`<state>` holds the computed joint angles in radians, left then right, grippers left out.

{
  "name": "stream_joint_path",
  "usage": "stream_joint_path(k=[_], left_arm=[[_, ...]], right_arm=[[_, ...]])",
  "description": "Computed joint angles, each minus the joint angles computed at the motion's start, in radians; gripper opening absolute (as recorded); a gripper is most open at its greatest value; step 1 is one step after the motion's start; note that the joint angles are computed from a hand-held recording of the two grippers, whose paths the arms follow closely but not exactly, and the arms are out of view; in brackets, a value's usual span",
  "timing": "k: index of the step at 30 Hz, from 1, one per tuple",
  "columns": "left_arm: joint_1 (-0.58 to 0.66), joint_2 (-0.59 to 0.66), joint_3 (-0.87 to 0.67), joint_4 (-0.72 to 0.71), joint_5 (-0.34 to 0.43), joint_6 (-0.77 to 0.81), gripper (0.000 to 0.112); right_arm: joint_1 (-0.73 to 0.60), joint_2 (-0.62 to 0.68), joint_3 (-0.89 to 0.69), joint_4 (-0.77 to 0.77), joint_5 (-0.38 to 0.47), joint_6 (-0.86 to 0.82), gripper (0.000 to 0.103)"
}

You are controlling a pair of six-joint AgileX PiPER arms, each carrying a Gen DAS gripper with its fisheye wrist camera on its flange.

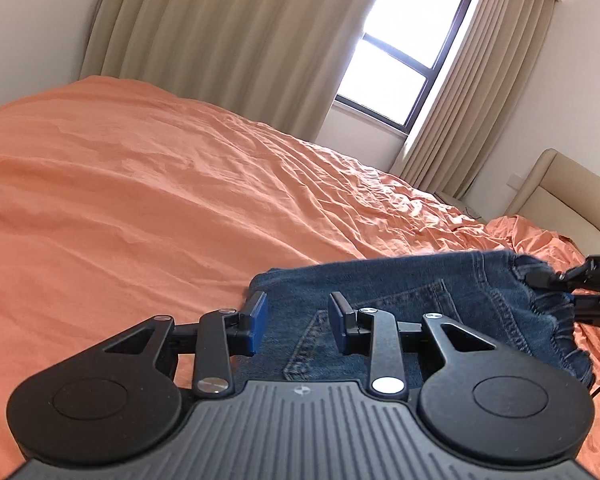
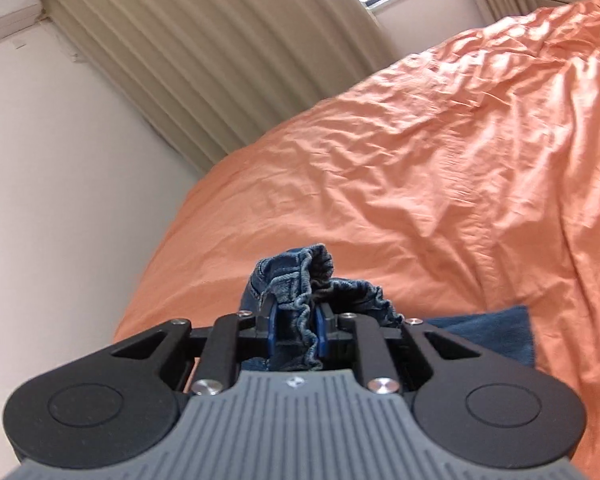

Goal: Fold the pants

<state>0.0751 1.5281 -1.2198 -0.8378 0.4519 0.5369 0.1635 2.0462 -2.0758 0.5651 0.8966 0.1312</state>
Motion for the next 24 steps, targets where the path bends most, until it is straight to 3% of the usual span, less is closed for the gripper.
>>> stream_joint_path(k=[3, 6, 12, 16, 19, 24], left_arm=[[0.002, 0.016, -0.006, -0.022, 0.028, 0.03, 0.037], [-0.015, 0.019, -0.005, 0.01, 0.035, 0.033, 0.037], [-0.039, 0.031, -0.011, 0.074, 0.067, 0.015, 0.037], [-0.049, 0.037, -0.01, 0.101, 0.083, -0.002, 0.037], [-0.068, 0.015, 0.004, 0.14, 0.081, -0.027, 0.037], [-0.106, -0.058, 0.043, 0.228, 0.085, -0.093, 0.037]], right_arm=[[-0.034, -0.004, 0.137, -0.06, -0.027, 0.034, 0.013], [-0.071, -0.024, 0.279, 0.023, -0.102, -0.005, 0.012], [-0.046, -0.012, 0.318, -0.116, -0.14, 0.076, 0.012], [-0.048, 0.01, 0.286, -0.114, -0.116, 0.076, 0.022], [-0.055, -0.09, 0.387, -0.098, -0.152, 0.044, 0.031], [-0.031, -0.336, 0.685, -0.046, -0.318, -0.057, 0.021]])
